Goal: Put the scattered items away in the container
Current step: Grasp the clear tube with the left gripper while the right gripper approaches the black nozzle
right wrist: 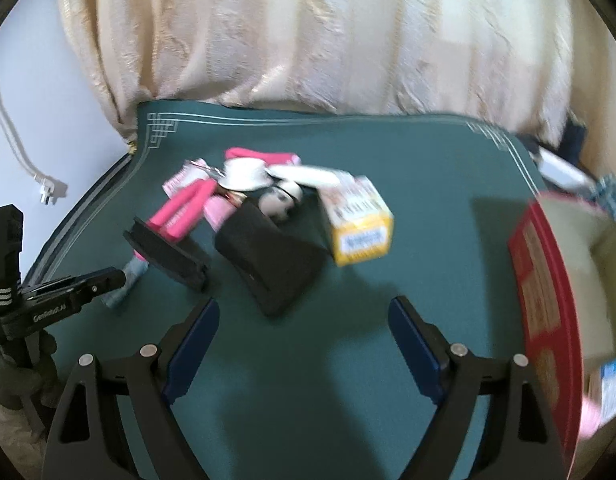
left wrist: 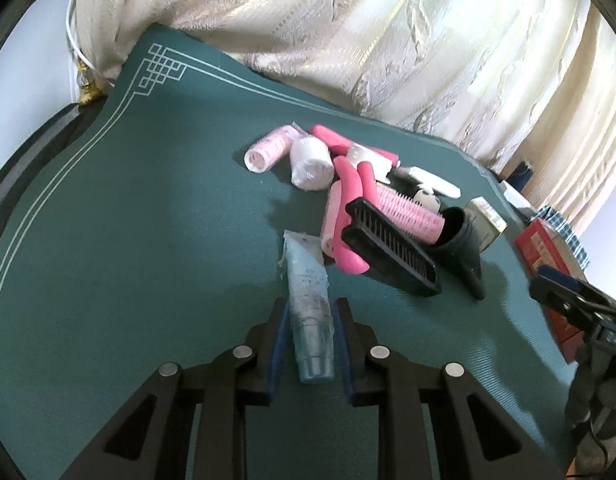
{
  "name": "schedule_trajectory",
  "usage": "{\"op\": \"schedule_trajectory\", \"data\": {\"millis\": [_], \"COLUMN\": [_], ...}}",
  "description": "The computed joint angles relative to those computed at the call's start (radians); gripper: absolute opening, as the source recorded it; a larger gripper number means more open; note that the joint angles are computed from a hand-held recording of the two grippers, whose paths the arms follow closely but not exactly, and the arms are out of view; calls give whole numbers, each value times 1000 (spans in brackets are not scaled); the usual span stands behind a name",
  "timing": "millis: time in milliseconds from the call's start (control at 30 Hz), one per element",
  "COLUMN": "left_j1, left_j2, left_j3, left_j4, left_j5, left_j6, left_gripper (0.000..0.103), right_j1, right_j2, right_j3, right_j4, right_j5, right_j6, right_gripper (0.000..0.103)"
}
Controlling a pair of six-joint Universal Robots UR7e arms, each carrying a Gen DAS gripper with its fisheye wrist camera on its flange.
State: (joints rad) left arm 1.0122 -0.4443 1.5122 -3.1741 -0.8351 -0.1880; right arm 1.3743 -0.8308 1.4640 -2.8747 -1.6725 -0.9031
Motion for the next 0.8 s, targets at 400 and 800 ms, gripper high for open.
{"op": "schedule_trajectory", "data": {"millis": [400, 800], "left_j1": [4, 1], "left_j2": [-6, 9], "left_j3": [26, 2], "left_j4": [-69, -35], "left_j5": [-68, -36], "left_j6": [62, 73], "left_gripper": [24, 24], "right_j1": [58, 60], "right_j2": [175, 218], "right_j3": [-155, -229], "right_j4": [-46, 79], "right_j5": [-96, -128], "right_j6": [-132, -174], "right_gripper": [84, 58]}}
